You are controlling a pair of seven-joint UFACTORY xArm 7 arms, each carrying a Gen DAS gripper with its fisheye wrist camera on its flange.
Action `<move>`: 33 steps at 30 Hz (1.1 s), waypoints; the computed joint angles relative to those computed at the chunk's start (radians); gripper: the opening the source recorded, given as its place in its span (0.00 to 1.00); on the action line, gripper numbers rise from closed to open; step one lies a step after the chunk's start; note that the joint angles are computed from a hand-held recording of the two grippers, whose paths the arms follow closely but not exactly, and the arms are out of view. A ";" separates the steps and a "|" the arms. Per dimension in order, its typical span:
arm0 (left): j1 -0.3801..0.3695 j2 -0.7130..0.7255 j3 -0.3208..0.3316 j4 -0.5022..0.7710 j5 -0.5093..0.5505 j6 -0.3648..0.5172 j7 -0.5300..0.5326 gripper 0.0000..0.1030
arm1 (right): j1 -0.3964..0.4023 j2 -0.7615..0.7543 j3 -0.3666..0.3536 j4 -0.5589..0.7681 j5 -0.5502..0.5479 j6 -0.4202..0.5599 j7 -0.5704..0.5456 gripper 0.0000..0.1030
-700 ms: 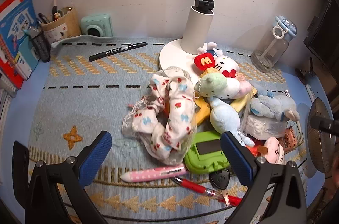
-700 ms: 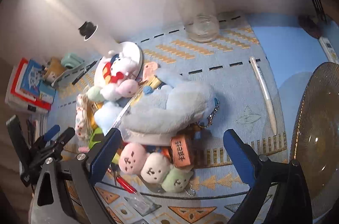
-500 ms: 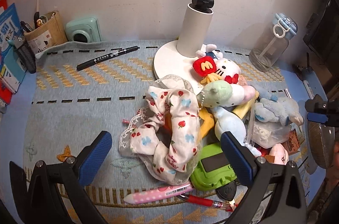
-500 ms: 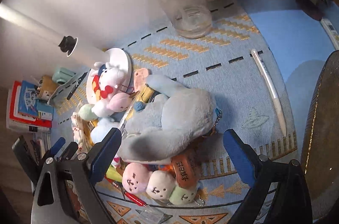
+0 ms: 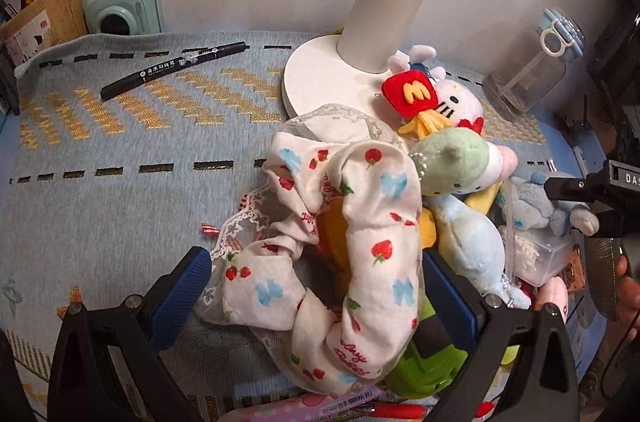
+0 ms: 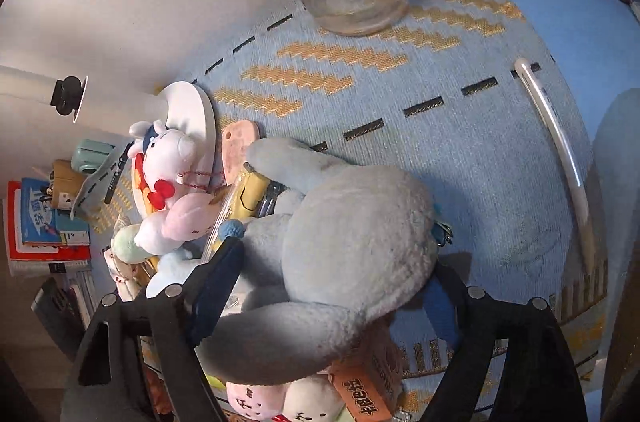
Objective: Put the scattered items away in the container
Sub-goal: 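Grasp the floral scrunchie with the left gripper while the right grasps the grey plush, then carry both items to the glass bowl and open both grippers to drop them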
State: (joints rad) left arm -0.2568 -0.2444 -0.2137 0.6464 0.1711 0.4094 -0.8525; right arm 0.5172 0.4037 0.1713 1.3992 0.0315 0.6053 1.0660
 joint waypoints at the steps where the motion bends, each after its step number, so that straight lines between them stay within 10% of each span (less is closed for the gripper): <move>1: 0.005 0.004 -0.004 0.004 0.012 -0.002 -0.005 0.99 | -0.001 -0.003 0.001 -0.007 0.002 -0.008 0.000 0.80; 12: -0.010 -0.011 -0.015 0.000 -0.032 -0.065 0.046 0.39 | 0.010 -0.132 -0.011 -0.162 -0.060 -0.107 0.074 0.51; 14: -0.010 -0.046 -0.010 -0.019 -0.035 -0.065 0.031 0.16 | 0.017 -0.165 -0.016 -0.196 -0.089 -0.123 0.113 0.51; 33: -0.033 -0.200 -0.103 0.045 -0.021 0.055 -0.006 0.14 | 0.005 -0.445 0.062 -0.294 -0.456 0.006 0.437 0.50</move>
